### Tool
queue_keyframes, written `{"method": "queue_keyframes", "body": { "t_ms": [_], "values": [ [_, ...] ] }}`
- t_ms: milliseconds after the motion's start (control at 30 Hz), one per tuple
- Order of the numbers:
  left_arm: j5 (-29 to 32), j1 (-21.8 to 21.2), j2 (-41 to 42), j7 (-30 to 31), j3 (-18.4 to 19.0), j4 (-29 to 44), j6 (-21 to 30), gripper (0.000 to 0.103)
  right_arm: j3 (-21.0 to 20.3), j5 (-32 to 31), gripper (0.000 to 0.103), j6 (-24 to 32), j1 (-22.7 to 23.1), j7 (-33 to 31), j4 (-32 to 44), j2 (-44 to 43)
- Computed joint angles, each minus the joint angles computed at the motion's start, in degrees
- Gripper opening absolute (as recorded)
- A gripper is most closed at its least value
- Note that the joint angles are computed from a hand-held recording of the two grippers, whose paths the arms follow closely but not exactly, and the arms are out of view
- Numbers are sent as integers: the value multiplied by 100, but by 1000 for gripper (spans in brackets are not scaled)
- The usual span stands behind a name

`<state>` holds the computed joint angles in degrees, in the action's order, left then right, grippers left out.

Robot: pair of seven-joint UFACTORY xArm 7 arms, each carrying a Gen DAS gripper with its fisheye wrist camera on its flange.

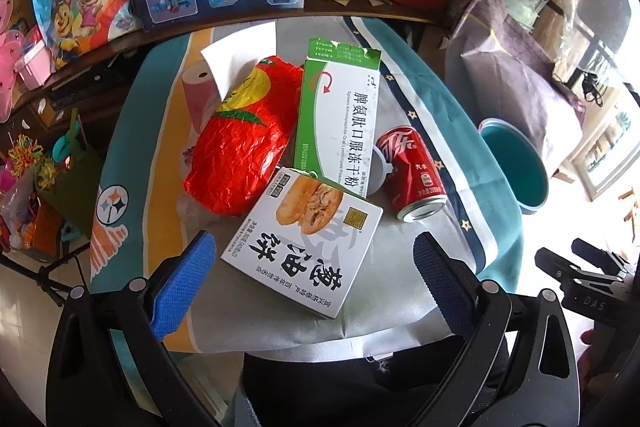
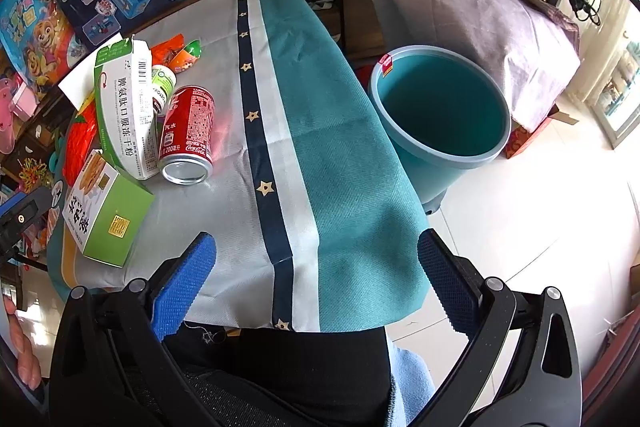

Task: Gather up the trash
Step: 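Move both tools toward the cluttered items on the table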

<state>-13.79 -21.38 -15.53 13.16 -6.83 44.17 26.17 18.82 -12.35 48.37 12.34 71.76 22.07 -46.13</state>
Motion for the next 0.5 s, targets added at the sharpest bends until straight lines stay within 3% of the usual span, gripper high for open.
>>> {"method": "queue_keyframes", "body": {
  "t_ms": [500],
  "values": [
    [-54, -4, 67, 23, 62, -18, -153, 99, -123, 107, 97, -210, 43, -102, -44, 186]
  ]
}}
